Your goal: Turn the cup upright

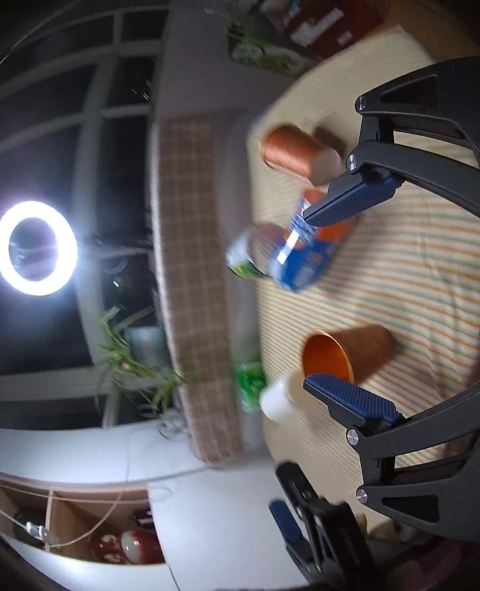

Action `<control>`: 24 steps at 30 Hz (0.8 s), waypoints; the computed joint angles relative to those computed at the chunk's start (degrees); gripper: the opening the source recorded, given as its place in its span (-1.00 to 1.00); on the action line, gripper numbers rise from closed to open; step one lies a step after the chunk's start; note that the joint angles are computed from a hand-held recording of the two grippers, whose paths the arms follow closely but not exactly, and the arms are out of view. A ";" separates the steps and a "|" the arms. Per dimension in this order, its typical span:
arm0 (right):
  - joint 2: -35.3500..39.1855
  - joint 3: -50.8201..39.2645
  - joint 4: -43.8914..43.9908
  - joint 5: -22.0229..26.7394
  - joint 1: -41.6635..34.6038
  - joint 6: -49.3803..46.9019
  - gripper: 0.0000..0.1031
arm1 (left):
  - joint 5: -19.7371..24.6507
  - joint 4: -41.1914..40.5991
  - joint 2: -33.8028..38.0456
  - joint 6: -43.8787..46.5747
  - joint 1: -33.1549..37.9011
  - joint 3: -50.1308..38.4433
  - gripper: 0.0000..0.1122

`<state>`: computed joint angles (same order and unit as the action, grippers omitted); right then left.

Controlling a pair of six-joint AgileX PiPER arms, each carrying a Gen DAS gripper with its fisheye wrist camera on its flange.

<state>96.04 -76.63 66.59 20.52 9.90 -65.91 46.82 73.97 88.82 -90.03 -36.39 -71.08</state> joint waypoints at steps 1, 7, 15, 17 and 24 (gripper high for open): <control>-0.36 0.50 1.20 -2.15 0.56 -1.76 0.59 | 0.77 1.23 -0.03 -0.84 -0.46 0.19 0.75; -0.15 0.55 1.81 -6.18 1.94 -2.41 0.69 | 2.95 4.53 -0.71 -3.93 -1.73 1.50 0.84; 0.32 0.15 -1.39 -5.73 1.66 3.51 0.70 | 2.84 2.83 -1.58 -4.35 -0.91 2.10 0.84; 0.27 -0.03 -1.81 -5.87 1.64 3.96 0.70 | 2.76 2.52 -1.77 -4.26 -0.68 2.02 0.84; -0.08 0.06 -0.53 -6.62 1.75 2.78 0.70 | 3.28 2.82 -2.29 -4.36 -0.92 1.94 0.84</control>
